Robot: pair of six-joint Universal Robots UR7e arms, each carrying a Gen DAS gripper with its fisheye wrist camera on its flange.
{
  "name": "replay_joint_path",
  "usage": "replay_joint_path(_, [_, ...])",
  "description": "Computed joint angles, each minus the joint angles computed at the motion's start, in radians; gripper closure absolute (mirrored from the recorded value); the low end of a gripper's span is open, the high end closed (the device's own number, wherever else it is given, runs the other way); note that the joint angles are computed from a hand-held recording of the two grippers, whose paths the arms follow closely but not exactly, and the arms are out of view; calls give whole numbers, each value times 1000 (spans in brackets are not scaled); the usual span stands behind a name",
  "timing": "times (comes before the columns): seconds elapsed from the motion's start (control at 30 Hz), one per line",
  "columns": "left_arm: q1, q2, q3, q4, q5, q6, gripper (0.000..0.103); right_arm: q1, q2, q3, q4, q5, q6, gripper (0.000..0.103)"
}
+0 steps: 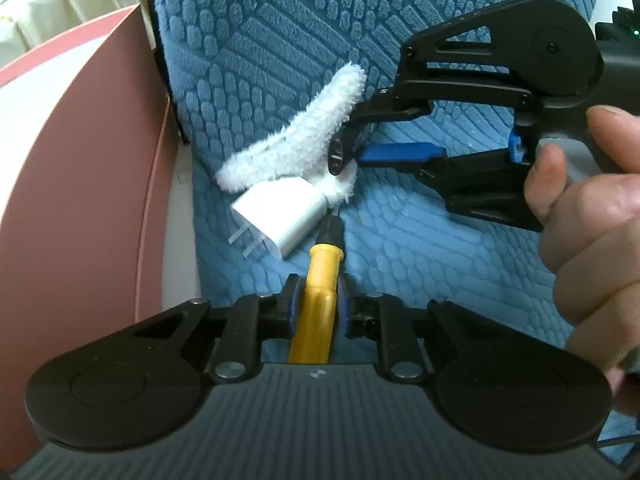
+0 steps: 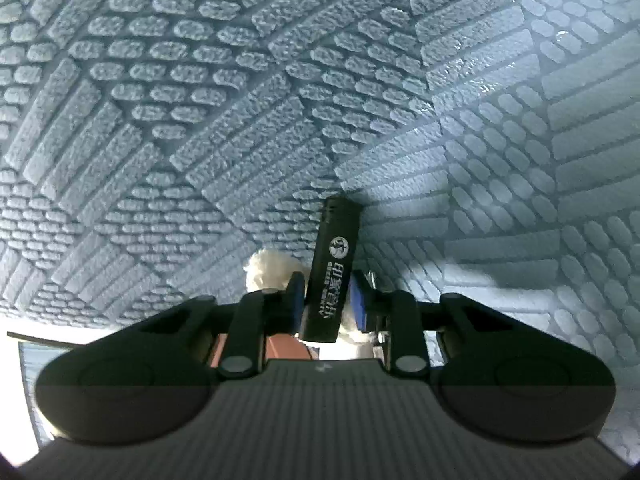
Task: Organize rigid objects
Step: 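Grasp the yellow screwdriver with the left tool while the right tool grasps the black USB stick, then lift the screwdriver with the left tool while the right tool lifts the USB stick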
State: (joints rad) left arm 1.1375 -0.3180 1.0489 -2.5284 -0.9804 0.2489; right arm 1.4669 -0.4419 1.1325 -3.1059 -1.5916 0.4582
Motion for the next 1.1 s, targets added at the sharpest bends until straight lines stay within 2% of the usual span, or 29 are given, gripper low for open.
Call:
replay_joint_path(0.1, [0,-31,43,-1,-12,-36,80,7,-5,13,-3,-16,-14,80])
replay_joint_path(0.27, [4,-66,88,3,-27,-86,81,15,-15,40,-18,-47,-14,91])
replay_joint_path(0.37, [3,-90,123,2,-34,-106,81,16,-31,73,-32,-65,-30,91])
replay_joint_path(0.43, [3,-104,141,5,-41,-116,81,10,-62,140,-63,-63,-44,91])
replay_joint_path(0.77, [2,-171,239,-8,-62,-141,81,47,-96,268,-137,-171,-123,91])
replay_joint_path(1.1, [-5,-276,387,-12,-105,-156,81,81,-111,368,-177,-249,-122,91])
